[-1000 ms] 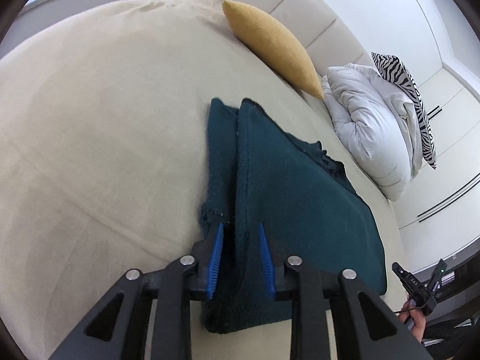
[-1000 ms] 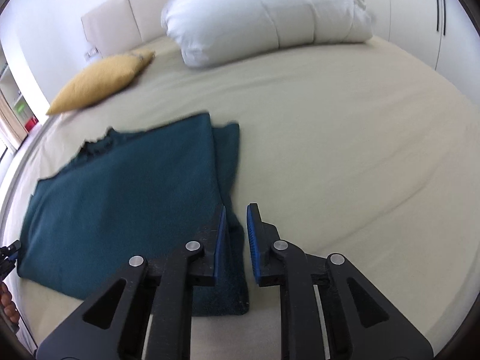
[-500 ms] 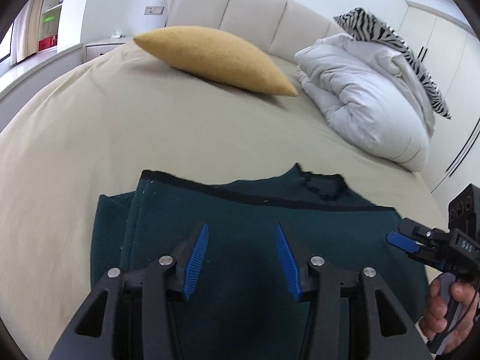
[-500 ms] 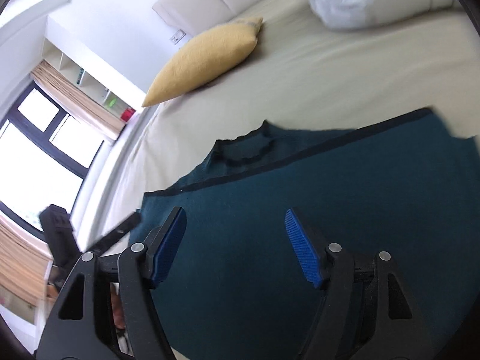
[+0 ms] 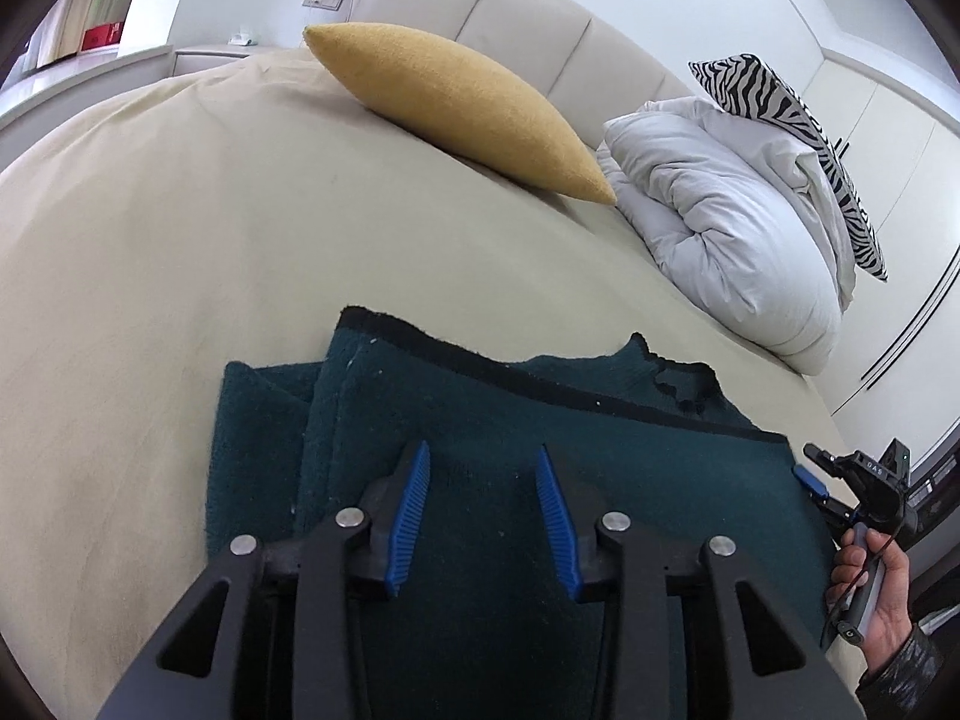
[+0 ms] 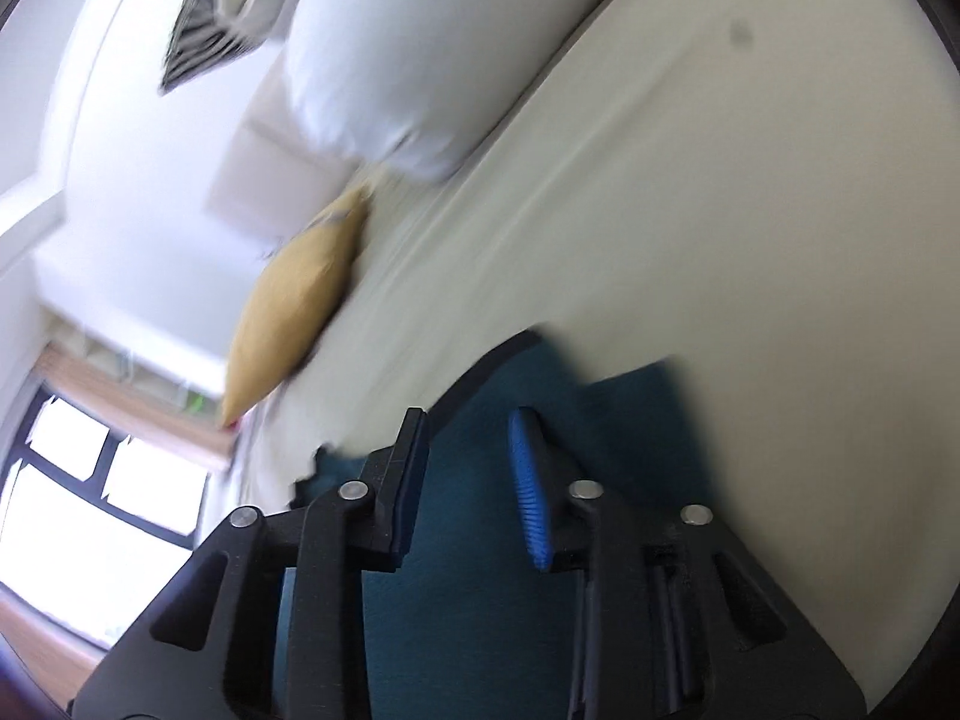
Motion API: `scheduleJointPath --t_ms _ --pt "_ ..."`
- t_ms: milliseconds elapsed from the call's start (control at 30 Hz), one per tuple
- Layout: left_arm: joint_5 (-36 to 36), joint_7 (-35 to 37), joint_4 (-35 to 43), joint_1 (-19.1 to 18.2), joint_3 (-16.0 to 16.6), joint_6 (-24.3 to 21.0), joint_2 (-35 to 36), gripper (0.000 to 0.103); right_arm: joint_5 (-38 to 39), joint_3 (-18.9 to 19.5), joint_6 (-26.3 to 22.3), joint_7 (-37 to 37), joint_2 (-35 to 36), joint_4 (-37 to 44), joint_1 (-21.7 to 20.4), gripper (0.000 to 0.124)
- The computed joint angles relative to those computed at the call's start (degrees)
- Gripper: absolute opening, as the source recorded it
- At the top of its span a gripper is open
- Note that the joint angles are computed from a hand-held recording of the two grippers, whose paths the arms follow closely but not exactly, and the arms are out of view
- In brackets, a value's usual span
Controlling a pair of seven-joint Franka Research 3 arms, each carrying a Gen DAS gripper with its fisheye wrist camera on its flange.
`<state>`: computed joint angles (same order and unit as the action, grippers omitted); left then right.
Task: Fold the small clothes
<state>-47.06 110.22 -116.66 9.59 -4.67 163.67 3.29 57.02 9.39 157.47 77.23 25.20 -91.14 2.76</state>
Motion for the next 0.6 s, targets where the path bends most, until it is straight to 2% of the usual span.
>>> scheduleJointPath --t_ms 33,67,100,133,200,233,300,367,433,533,567,600 --pt "2.57 -2.66 -0.66 -0.18 0.28 -0.16 -0.75 0.040 -2.63 -1.84 0.99 3.08 -1.28 -1.42 1.33 0.033" --pt "8.33 -7.68 -1.74 -0.61 0.73 -0.23 -1.88 0.040 -3.13 -2.03 1.33 3.04 -3.10 -3.36 0.97 0.035" --pt "14.69 -13.03 -3.11 -1.01 1.09 -0.85 -3.54 0.040 -1.35 -0.99 1.40 0.57 -5.75 -5.99 0.13 0.035" --pt "17.04 -14.88 -4.66 -1.50 1.16 -1.80 -5.61 0.040 2.84 0.76 1.03 -4.44 -7.84 -7.91 -1.02 0.035" --pt "14.48 -11.20 -7.42 -3.80 1.75 -3.55 -9.45 0.042 7.76 1.79 -2.80 -11.11 -13.08 -12.60 -1.03 0.041" --pt "17.62 -13.21 -9.77 -4.56 1.30 -3.79 -11.98 0.043 9.10 1.93 -4.77 -12.60 -14.90 -14.08 -0.31 0.047" --pt "22.35 -16.83 -13.51 -5.51 0.57 -3.63 -15.51 0.049 12.48 2.74 -11.72 -18.05 -17.77 -16.53 1.31 0.047" --pt "28.85 -22.99 -16.19 -4.50 -0.79 -3.84 -17.28 0.051 13.40 3.00 -14.11 -20.54 -19.45 -18.50 3.89 0.047" --pt "30.18 -25.69 -17.98 -4.95 0.33 -4.48 -17.70 0.051 10.26 3.15 -16.85 -19.62 -18.93 -18.60 6.98 0.047" --pt "30.24 -24.03 -19.40 -7.53 3.56 -4.41 -18.39 0.045 2.68 1.67 -17.84 -13.58 -16.21 -17.84 10.95 0.044" --pt "30.81 -24.08 -19.43 -8.17 4.24 -4.90 -18.54 0.045 3.57 0.89 -17.77 -13.33 -15.35 -17.87 11.41 0.041" --pt "31.25 -24.15 -19.40 -8.65 4.79 -5.45 -18.63 0.045 7.58 0.43 -18.05 -15.67 -15.09 -18.24 10.97 0.038"
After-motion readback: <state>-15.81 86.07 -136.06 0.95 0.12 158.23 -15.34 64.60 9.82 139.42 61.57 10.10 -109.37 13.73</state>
